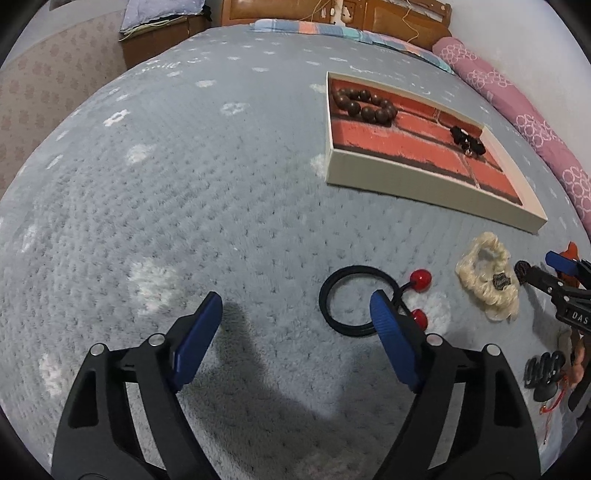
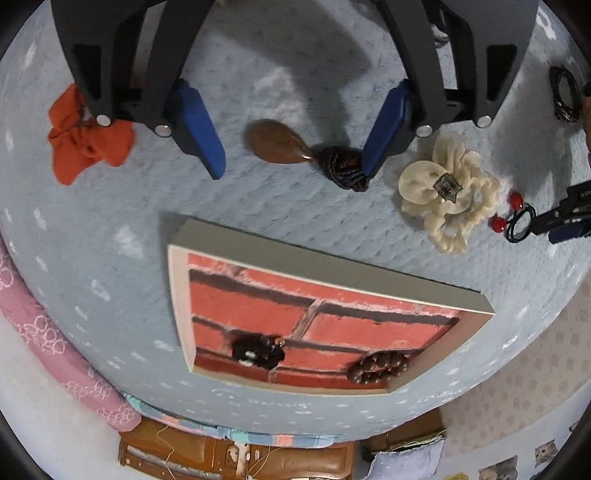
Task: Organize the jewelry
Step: 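Grasp the red-ball hair tie with the left tool while the right tool grasps the brown pendant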
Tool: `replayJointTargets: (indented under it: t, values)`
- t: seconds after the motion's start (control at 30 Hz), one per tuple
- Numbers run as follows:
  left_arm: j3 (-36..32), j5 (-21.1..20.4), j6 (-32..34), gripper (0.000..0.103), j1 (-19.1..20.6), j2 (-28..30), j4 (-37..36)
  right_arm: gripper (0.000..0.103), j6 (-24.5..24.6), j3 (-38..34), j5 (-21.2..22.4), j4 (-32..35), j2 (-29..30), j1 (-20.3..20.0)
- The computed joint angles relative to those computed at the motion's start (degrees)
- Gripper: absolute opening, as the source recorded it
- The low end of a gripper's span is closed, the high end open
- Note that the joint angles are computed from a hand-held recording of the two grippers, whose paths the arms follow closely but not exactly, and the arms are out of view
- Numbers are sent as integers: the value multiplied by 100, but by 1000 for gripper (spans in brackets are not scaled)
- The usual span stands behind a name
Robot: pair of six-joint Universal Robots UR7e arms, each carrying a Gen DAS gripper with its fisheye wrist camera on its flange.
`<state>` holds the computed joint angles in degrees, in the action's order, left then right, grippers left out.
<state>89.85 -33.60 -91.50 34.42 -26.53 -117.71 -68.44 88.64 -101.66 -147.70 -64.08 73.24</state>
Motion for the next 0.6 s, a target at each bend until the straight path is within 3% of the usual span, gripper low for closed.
replayJointTargets:
  t: [0.17,0.33,0.53,0.6]
  values:
    - [-36,36,193,79,20,61,10,75,-52,59,48,226,-105,12]
    - [-129,76,308,79,76,108,97,75,-387,235,-78,-44,-120,34]
    - [-460,102,375,73,145,266,538,51,-154,76,-53,-112,120,33]
    - [-463,128,425,66,169,267,491,47,-124,55,-17,-164,163,42]
